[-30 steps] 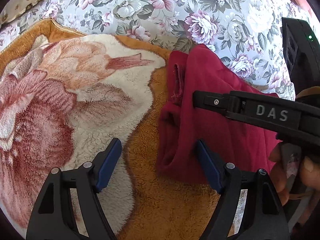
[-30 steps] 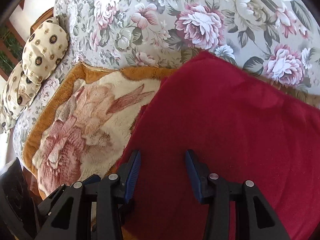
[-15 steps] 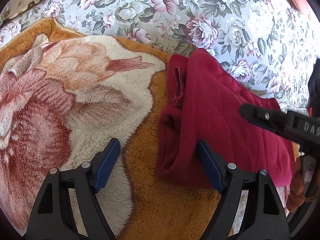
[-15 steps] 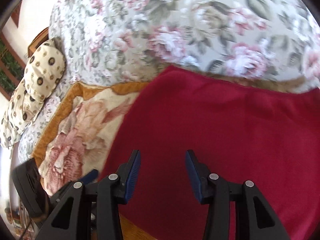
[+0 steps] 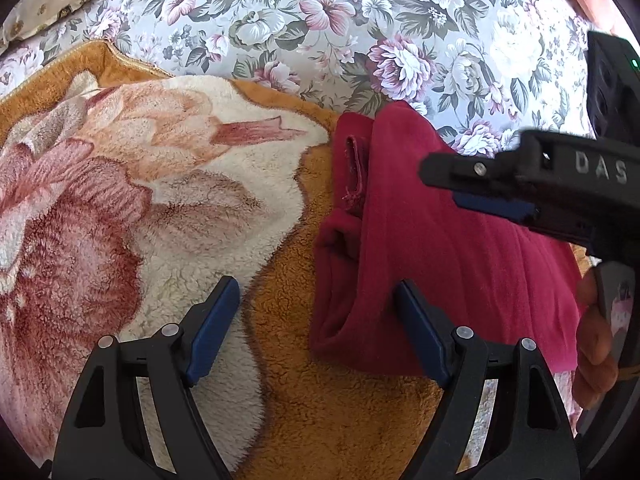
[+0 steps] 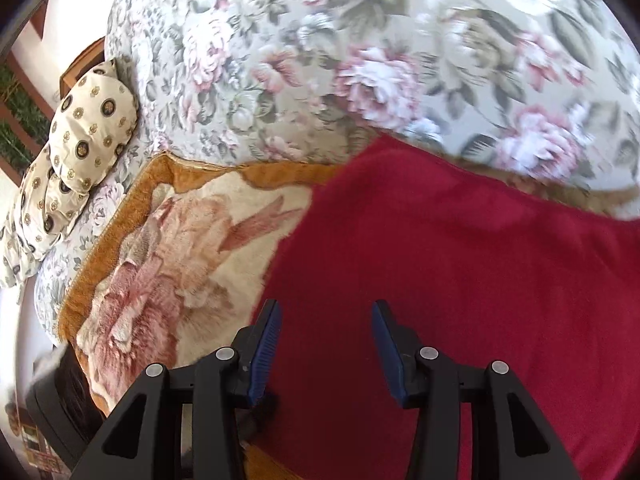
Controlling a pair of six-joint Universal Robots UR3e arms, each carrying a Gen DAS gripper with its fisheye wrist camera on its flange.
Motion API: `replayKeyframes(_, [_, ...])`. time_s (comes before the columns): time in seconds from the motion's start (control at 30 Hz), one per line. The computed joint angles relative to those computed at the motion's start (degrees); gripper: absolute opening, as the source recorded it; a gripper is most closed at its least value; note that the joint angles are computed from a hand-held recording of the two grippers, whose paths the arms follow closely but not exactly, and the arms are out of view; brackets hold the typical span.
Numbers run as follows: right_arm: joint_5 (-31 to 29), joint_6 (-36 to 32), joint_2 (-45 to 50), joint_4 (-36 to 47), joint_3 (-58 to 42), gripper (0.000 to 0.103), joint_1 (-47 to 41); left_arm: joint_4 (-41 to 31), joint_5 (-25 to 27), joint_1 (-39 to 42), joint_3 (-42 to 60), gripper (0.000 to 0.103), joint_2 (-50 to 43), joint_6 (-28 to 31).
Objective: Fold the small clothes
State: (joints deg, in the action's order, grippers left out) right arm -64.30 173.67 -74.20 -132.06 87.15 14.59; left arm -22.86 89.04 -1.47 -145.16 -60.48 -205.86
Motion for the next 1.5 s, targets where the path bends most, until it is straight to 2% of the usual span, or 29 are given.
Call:
replayKeyframes(0.13, [1.18,0.56,-2.14,-1.52,2.92,0.045,-1.01,-0.87,-3.99,2.94,-1.04,0.087,2.31,1.05])
replayKeyframes(0.27, [2.45,-3.75,-14.23,-3.39,16.2,0.045,-9.86,-0.7,-7.91,5.75,-1.72,0.096,3.2,0.19])
replayKeyframes(0.4, [2.05,-12.97,-32.04,0.76,28.7,0.046,-26.83,0.07,-4.74,2.3,1.32,0.099,-1.59,-2.84])
replayKeyframes(0.57, [8.69,-28.39,-48.08,17.69,33.29,0.05,-53.09,-0.73,-4.45,-0.44,7.02,0.099,-8.24,-3.11])
replayKeyframes(0.63, [11.1,-32.4,-48.74,22.8,33.13,0.051,-60.24,-0.62,-5.26,-1.21,10.01,0.099,-12.3,-2.51])
replayKeyframes(0.67, [11.82,-33.42,-47.23,23.91,32.73,0.051,-62.0,-1.07,-3.99,-2.21,11.86,0.099,-14.44,-2.81])
replayKeyframes(0.7, [12.87,-34.95,-45.16,25.78,31.92,0.052,-62.88,-1.65,-1.82,-3.68,14.29,0.099,-17.06,-3.22])
replayKeyframes(0.77, [16.01,-38.98,-39.88,30.41,29.63,0.052,-62.97,-1.92,-1.03,-4.26,16.02,0.099,-18.92,-3.24])
replayKeyframes(0.8, [15.91,-38.78,-37.18,30.49,28.88,0.053,-61.13,-2.06,-1.53,-4.04,16.65,0.099,-19.55,-3.41])
replayKeyframes(0.87, [11.97,-33.94,-31.82,23.76,29.06,0.054,-56.4,-1.48,-3.14,-3.12,16.43,0.099,-19.5,-3.71])
replayKeyframes(0.93, [14.0,-31.92,-31.09,19.32,31.96,0.055,-56.26,-0.05,-4.51,-2.22,15.5,0.081,-19.04,-4.5])
replayKeyframes(0.97, [15.57,-31.94,-30.7,18.47,32.59,0.052,-56.27,-0.93,-3.44,-2.64,15.93,0.059,-18.9,-4.66])
replayKeyframes(1.0, [16.81,-32.79,-29.86,19.16,32.29,0.035,-55.96,-1.66,-4.42,-2.0,15.86,0.044,-18.21,-4.05])
replayKeyframes(1.07, [18.12,-35.23,-29.51,20.04,32.03,0.024,-55.62,-2.58,-10.43,1.3,13.97,0.03,-15.12,-2.95])
replayKeyframes(1.13, [18.1,-36.69,-30.6,20.77,31.44,0.02,-55.53,-4.05,-10.1,0.72,14.23,0.025,-13.05,-2.52])
replayKeyframes(1.23, [22.84,-44.21,-35.19,33.91,28.65,0.018,-60.3,-7.57,-11.54,0.57,13.89,0.023,-7.18,-1.89])
replayKeyframes(1.33, [25.79,-54.68,-40.53,51.61,24.1,0.018,-65.39,-14.74,-14.11,1.27,14.06,0.023,0.6,-1.03])
replayKeyframes(1.37, [26.31,-60.17,-42.86,59.91,21.84,0.018,-67.96,-16.75,-14.37,1.17,14.0,0.023,2.95,-0.75])
replayKeyframes(1.5, [23.08,-79.58,-46.9,87.3,14.83,0.018,-79.25,-27.4,-14.43,0.75,11.11,0.023,15.11,0.0])
